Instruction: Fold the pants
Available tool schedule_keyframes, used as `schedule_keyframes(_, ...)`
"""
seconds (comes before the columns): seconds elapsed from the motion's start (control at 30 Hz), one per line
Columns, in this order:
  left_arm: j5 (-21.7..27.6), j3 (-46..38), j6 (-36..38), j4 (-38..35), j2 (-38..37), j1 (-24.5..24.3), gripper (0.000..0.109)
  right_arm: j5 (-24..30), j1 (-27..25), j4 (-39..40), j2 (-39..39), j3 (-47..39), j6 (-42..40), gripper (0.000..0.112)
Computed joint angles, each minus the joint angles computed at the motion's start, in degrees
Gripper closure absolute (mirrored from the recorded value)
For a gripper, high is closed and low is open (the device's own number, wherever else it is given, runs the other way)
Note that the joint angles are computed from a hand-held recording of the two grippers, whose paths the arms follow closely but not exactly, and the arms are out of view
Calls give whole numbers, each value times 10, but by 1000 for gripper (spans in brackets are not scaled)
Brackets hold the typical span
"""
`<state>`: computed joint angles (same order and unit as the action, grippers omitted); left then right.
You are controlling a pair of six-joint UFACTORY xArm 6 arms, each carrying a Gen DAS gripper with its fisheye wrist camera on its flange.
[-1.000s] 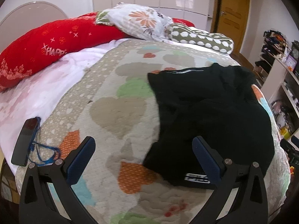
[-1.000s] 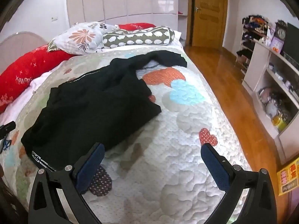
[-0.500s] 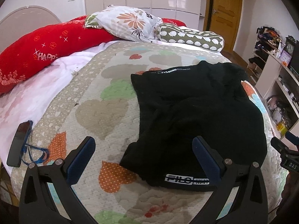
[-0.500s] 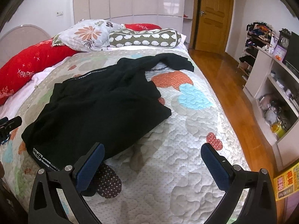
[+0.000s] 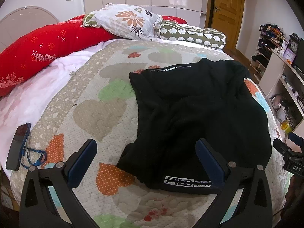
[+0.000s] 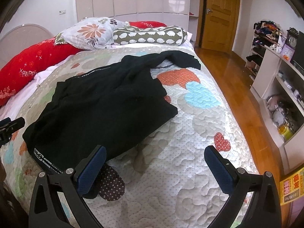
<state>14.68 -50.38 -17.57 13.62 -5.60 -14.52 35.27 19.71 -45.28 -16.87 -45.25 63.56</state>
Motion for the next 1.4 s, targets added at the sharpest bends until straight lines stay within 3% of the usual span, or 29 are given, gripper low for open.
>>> schedule_keyframes(0.27, 11, -2, 44, -52, 9, -2, 6, -7, -6, 4, 7, 0, -8, 10)
schedule_keyframes(0.47, 27, 18, 148, -200, 8, 7, 6, -24, -21, 8, 6, 9, -10, 10)
schedule_keyframes(0.7, 22, 23, 252, -420, 35, 4, 6, -91, -49, 56, 20, 28, -47, 10)
schedule_keyframes(0.9, -12, -12, 221, -401, 78, -18, 6, -164, -67, 127, 57, 31, -92, 10)
schedule_keyframes(0.97, -39, -17, 221, -399, 86, -26, 28, -190, -68, 192, 71, 30, -133, 11)
schedule_keyframes(1.0, -37, -26, 221, -385, 91, -25, 62, -200, -66, 219, 81, 26, -152, 12)
schedule_keyframes(1.03, -19, -39, 242, -395, 95, -24, 74, -204, -64, 226, 87, 22, -159, 17)
schedule_keyframes(1.1, -10, -49, 282, -421, 95, -21, 86, -211, -54, 256, 99, 9, -191, 23)
schedule_keyframes(1.2, -24, -39, 294, -401, 83, -11, 89, -219, -42, 296, 108, -4, -238, 23)
schedule_keyframes(1.3, -19, -34, 330, -426, 78, 0, 90, -218, -46, 417, 81, 11, -351, 23)
schedule_keyframes(1.4, -20, -34, 364, -456, 75, 11, 90, -233, -87, 425, 26, 49, -350, 22)
